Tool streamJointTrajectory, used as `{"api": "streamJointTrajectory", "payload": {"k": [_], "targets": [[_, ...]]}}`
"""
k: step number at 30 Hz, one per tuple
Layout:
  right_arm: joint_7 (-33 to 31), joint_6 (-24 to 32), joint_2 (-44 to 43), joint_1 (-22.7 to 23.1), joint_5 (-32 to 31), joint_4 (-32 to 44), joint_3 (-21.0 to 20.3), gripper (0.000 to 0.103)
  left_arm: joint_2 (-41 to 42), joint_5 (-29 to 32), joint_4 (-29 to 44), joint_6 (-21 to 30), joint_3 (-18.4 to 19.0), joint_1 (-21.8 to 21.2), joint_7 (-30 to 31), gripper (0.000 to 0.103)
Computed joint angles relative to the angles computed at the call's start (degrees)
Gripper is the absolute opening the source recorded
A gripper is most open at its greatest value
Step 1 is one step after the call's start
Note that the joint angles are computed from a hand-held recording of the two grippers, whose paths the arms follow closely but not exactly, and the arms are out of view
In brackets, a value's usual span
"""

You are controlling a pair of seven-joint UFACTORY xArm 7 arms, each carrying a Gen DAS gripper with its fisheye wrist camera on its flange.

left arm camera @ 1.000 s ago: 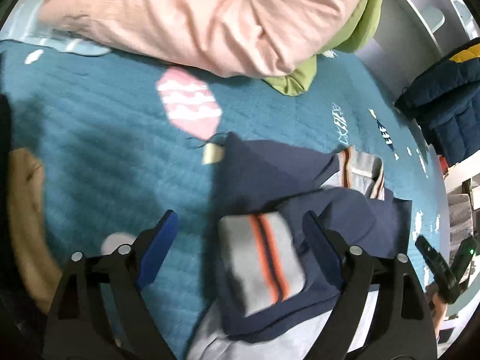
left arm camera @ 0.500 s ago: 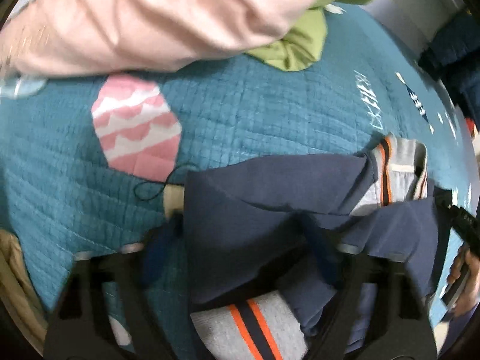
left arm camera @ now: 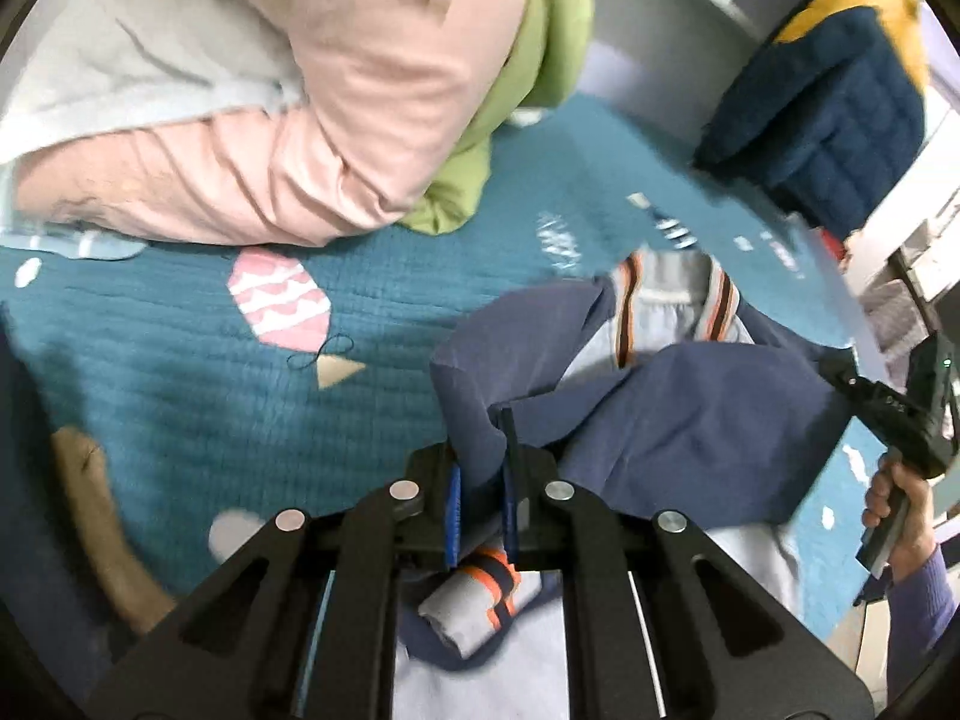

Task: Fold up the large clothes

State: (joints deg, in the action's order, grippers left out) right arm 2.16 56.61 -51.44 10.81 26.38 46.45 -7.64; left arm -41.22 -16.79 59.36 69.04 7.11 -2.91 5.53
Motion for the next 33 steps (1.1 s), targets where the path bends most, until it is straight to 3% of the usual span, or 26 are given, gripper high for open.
{"api": "streamJointTrajectory", "payload": {"k": [5, 8, 15, 18, 21, 24, 25, 26, 28, 33], "targets": [[1.9, 9.8, -10.0, -0.9, -2.1, 1.5, -1.4, 0.004, -12.2, -1.6, -1.1, 7.8, 1.1, 0.3, -3.8, 0.009], [2.8, 19.4, -16.6, -1.3, -4.1, 3.2, -2.4, 0.004, -19.6, -0.8, -2.7, 12.9, 0.6, 0.2, -6.1, 0.009], [6.1, 43.1, -33.3, -5.1, -9.6, 1.3, -4.6, 0.005, -38.0, 1.1, -6.4, 33.4, 0.7, -0.3, -11.7, 0.010], [6.6, 52.8, -38.4, -7.4, -13.7, -0.5, -5.4, 0.013, -43.5, 1.8, -9.5, 40.8, 0.7, 0.0, -13.3, 0.010], [7.9, 60.0, -41.8, -10.0, -15.4, -1.0, -7.1, 0.031, -47.6, 2.1, -12.4, 47.0, 0.7, 0.1, -13.9, 0.014], [8.4, 63.7, -42.0, -11.4, -17.2, 1.8, -7.6, 0.038, -49.3, 2.7, -11.3, 48.2, 0.3, 0.3, -13.3, 0.024], [8.4, 64.3, -41.5, -11.6, -17.9, 3.1, -7.4, 0.042, -49.2, 3.0, -10.6, 48.2, 0.2, 0.4, -13.3, 0.036], [8.4, 64.3, -41.3, -11.9, -18.5, 3.9, -7.5, 0.043, -48.8, 3.2, -9.4, 48.3, 0.4, 0.7, -13.6, 0.040], [9.2, 63.0, -40.1, -12.8, -18.2, 7.0, -7.3, 0.044, -47.9, 3.5, -7.2, 47.9, 0.9, 0.8, -13.9, 0.041], [11.8, 58.0, -40.3, -13.2, -13.3, 7.9, -5.9, 0.044, -46.5, 2.3, -3.1, 43.1, 0.6, 1.4, -15.4, 0.063]]}}
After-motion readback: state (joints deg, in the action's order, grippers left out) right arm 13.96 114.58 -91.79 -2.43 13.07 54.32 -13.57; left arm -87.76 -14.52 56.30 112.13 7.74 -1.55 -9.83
